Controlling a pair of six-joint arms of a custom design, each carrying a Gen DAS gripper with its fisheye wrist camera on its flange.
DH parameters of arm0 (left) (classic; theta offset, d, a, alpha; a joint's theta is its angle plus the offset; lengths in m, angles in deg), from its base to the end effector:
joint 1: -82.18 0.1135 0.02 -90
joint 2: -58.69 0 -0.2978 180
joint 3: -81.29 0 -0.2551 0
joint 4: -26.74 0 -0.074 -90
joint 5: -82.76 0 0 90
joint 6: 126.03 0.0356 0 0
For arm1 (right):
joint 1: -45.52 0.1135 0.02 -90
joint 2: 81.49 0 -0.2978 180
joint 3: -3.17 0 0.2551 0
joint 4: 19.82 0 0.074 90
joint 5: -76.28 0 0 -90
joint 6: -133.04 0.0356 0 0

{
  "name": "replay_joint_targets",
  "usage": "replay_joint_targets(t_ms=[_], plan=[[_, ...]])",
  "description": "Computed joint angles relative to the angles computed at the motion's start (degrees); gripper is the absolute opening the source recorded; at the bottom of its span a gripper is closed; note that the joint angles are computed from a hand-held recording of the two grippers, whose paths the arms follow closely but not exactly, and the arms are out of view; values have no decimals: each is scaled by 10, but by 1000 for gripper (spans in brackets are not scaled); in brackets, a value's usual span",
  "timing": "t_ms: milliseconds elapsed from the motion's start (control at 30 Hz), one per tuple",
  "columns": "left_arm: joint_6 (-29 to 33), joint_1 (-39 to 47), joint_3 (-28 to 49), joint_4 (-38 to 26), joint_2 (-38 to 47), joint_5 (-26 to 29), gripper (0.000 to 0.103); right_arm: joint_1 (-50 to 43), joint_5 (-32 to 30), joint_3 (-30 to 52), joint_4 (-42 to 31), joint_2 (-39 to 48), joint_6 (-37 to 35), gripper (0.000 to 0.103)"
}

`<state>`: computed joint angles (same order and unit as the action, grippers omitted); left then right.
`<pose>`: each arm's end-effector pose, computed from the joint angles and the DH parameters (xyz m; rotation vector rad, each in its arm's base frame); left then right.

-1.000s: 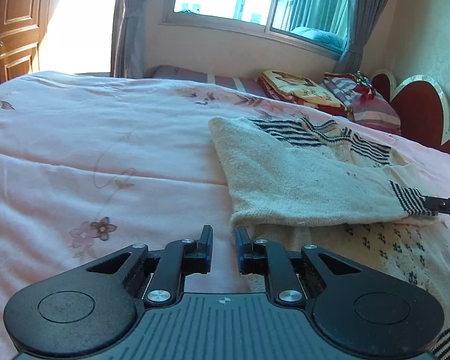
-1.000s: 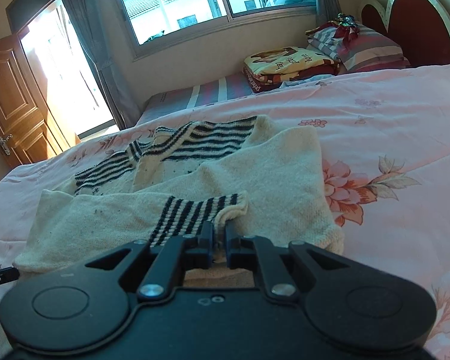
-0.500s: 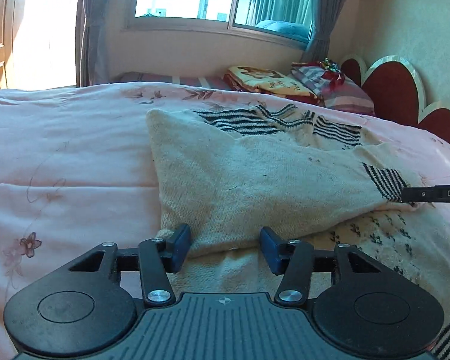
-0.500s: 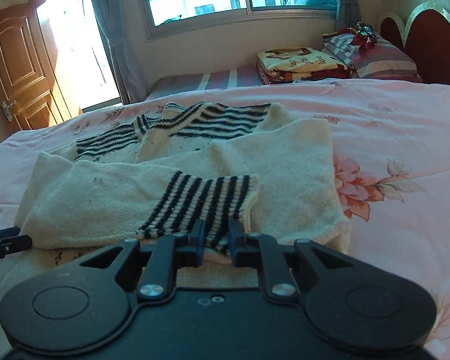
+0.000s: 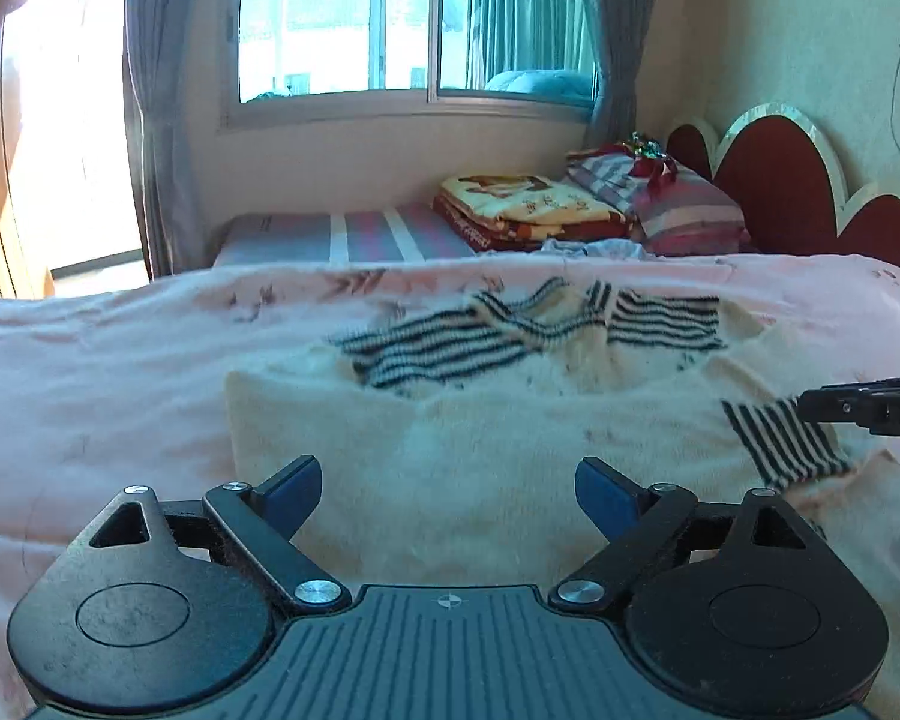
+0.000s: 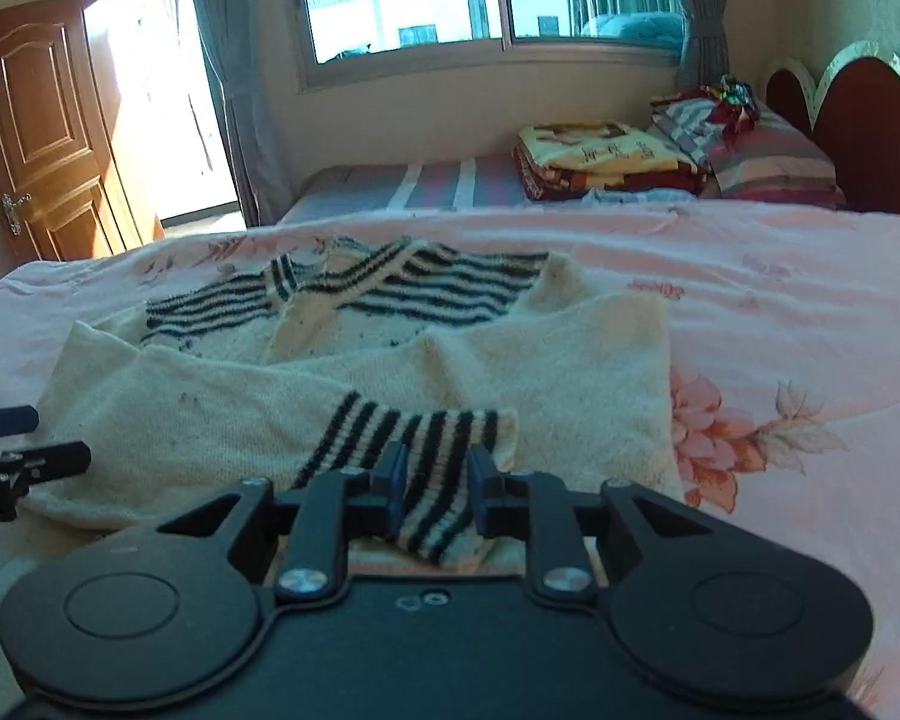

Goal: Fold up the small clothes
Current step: 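Lay the cuff over the first folded sleeve and open the right gripper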

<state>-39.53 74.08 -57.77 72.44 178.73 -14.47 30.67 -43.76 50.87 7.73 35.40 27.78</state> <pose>0.3061 -0.0390 0.0606 0.0132 2.1485 0.0181 0.3174 -0.0657 0.0710 -0.2711 2.1841 0.3113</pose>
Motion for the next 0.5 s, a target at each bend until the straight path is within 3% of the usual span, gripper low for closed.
replay_joint_targets(t_ms=[133,233,267,333,500], plan=[[-3,30,106,-93,28,14,91,14,13,60,-37,25,14,28],[-19,58,181,-161,91,16,91,38,59,92,-58,63,-32,27],[-7,64,172,-115,109,24,95,38,59,86,-29,76,-46,27],[1,58,175,-126,107,15,95,35,52,80,-9,83,-60,26],[-2,55,168,-112,110,7,96,19,27,94,-43,78,-54,25]])
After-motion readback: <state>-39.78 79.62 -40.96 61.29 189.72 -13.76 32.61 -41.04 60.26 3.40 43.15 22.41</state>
